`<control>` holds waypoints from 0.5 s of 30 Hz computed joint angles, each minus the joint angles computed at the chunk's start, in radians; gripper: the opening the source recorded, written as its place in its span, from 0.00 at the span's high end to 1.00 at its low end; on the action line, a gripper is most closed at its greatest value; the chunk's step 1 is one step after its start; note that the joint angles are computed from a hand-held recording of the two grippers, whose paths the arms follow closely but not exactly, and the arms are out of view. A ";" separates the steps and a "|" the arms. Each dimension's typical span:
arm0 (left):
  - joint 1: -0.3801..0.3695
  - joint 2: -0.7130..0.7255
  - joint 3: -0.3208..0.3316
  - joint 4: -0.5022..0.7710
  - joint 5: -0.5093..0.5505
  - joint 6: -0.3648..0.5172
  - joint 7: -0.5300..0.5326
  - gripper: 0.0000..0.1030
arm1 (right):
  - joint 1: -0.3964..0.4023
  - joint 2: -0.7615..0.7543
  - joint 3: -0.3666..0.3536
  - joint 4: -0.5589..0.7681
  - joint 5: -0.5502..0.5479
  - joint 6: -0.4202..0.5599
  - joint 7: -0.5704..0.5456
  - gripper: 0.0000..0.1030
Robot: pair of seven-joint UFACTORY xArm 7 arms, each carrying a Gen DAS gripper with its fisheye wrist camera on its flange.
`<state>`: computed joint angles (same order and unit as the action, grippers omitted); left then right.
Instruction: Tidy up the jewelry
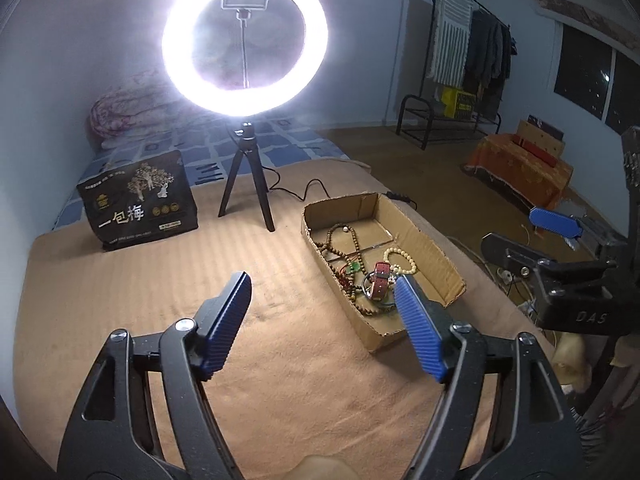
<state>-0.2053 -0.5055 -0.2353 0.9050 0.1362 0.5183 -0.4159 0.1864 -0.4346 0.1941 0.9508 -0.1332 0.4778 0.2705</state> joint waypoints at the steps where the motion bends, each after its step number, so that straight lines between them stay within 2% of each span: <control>1: 0.002 -0.010 -0.004 -0.005 0.005 -0.001 -0.004 0.25 | -0.001 -0.003 0.004 -0.001 -0.004 -0.001 0.001 0.00; 9: 0.014 -0.063 -0.047 -0.013 0.051 0.039 -0.024 0.15 | -0.014 -0.032 0.024 -0.023 -0.039 -0.011 0.023 0.00; 12: 0.023 -0.076 -0.063 -0.010 0.070 0.057 -0.041 0.05 | -0.018 -0.037 0.026 -0.027 -0.045 -0.019 0.028 0.00; 15: 0.043 -0.102 -0.083 -0.021 0.103 0.051 -0.067 0.04 | -0.020 -0.034 0.026 -0.026 -0.048 -0.022 0.031 0.00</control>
<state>-0.1620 -0.6080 -0.3187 0.8842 0.2395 0.5695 -0.4828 0.1661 -0.4691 0.2197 0.9249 -0.1809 0.4558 0.3015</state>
